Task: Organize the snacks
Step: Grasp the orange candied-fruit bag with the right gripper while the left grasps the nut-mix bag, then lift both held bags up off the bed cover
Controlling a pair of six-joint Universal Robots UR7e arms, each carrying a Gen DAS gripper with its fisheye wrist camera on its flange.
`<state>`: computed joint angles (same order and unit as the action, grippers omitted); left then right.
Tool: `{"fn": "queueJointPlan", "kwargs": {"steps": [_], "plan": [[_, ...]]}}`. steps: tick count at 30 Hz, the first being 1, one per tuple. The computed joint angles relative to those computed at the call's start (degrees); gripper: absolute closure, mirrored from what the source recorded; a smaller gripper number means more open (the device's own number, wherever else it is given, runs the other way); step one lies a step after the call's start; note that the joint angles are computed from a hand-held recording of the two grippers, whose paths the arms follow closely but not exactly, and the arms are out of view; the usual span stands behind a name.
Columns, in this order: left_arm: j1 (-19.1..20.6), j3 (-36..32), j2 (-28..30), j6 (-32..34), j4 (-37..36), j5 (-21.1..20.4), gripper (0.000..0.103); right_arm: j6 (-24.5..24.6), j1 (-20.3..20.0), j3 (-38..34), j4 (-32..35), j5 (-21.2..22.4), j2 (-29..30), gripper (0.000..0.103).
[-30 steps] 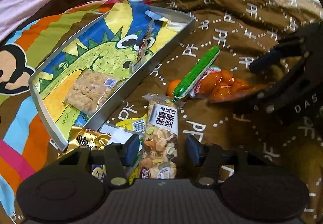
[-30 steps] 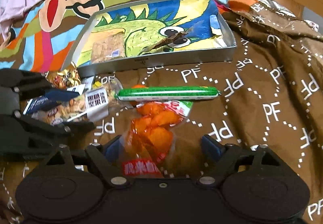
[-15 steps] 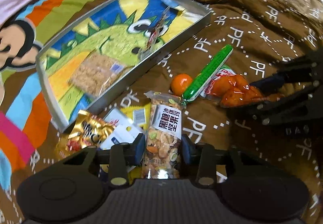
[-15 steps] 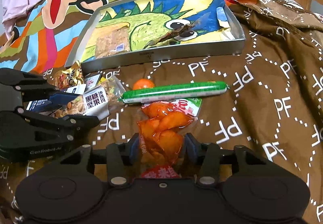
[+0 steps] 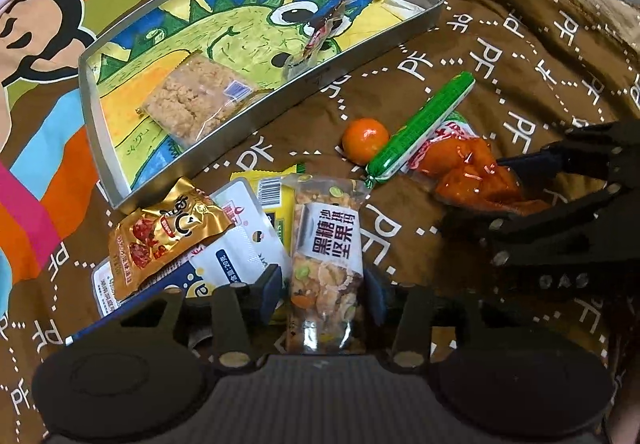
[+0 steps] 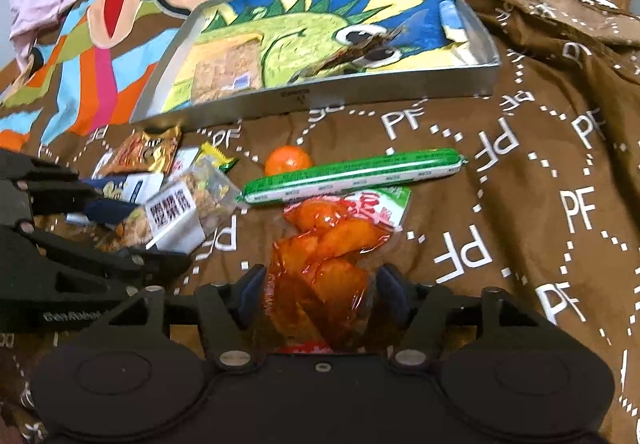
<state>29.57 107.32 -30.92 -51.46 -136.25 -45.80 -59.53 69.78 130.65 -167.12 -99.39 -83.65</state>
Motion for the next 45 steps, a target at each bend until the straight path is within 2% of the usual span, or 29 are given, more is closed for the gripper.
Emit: {"fn": "queueJointPlan", "kwargs": {"steps": [4,6,9,12,15,20,25,28,31,35,39,45], "plan": [[-0.6,-0.1,-0.2,-1.2,1.3,0.3,0.058,-1.0,0.3,0.5,-0.8,-1.0,-0.1,0.039],[-1.0,-0.3,-0.4,-2.6,2.3,0.2,0.059,-1.1,0.3,1.0,-2.1,-1.3,-0.3,0.061],[-1.5,-0.1,-1.0,-4.9,2.7,-0.2,0.060,-1.7,-0.1,1.5,-2.5,-1.0,-1.0,0.063],[-2.2,0.0,-1.5,-8.3,3.2,-0.6,0.060,-2.5,-0.5,2.1,-1.4,-0.3,-2.6,0.063],[-2.7,0.3,-2.4,-13.1,3.6,-2.1,0.060,-2.7,-1.2,2.5,2.5,0.8,-5.3,0.064],[-4.1,3.2,-4.7,-16.6,-1.0,-3.3,0.060,-3.4,-2.0,3.4,5.5,2.8,-8.8,0.064],[-5.5,6.4,-6.5,-18.5,-7.3,-4.3,0.060,-1.1,-2.6,2.5,10.6,3.3,-10.8,0.064],[-6.0,7.4,-7.0,-18.2,-9.5,-4.3,0.060,2.3,-3.1,0.9,16.4,3.3,-11.8,0.064],[-6.5,7.5,-6.7,-17.0,-10.9,-4.5,0.060,3.2,-3.5,0.5,18.3,3.6,-12.5,0.064],[-7.4,8.0,-6.4,-15.5,-13.6,-3.5,0.060,5.0,-4.7,-0.3,22.1,6.2,-14.3,0.064],[-7.7,9.8,-7.4,-15.8,-18.0,-3.3,0.060,8.5,-6.2,-3.1,30.5,8.5,-15.0,0.065],[-7.5,12.8,-8.4,-14.9,-26.8,-3.8,0.060,7.6,-6.4,-2.9,31.6,10.5,-15.9,0.065]]}}
